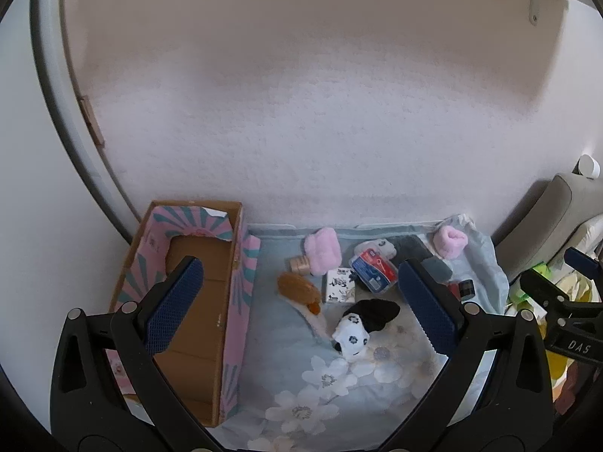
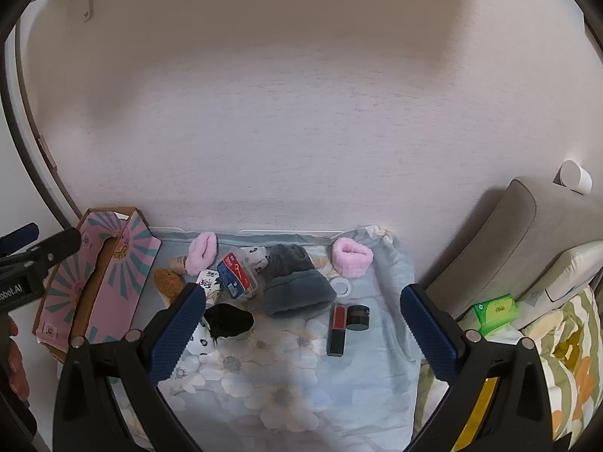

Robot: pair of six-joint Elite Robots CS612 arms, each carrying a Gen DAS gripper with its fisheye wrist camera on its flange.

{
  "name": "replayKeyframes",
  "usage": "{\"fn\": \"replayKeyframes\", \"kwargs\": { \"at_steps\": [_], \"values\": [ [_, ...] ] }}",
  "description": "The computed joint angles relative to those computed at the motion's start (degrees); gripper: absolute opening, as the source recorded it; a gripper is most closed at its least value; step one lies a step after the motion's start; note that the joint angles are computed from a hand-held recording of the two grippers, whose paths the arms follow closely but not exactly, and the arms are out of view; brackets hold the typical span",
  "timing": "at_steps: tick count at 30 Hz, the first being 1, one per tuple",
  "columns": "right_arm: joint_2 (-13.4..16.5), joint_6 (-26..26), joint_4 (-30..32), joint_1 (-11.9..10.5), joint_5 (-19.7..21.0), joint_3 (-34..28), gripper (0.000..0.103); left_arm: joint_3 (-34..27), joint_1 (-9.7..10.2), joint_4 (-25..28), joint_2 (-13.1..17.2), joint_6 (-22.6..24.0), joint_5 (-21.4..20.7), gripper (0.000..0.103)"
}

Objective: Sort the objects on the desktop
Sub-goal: 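Move both grippers toward the plush items on the floral sheet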

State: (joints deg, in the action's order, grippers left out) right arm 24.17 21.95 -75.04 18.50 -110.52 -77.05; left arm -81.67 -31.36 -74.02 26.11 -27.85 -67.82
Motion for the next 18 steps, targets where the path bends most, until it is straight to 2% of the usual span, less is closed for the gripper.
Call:
{"fn": "replayKeyframes", "kwargs": {
  "at_steps": [12, 18],
  "values": [
    [0.91, -0.52, 1.02, -0.65, 1.78, -1.31, 0.103, -0.22, -0.17, 1.78, 0.71, 0.78, -0.7, 0.103],
    [2.06, -3.55, 2.54, -1.42, 4.38, -2.01, 0.103, -0.33, -0.55, 1.62, 2.22, 1.64, -3.95, 0.103]
  ]
}}
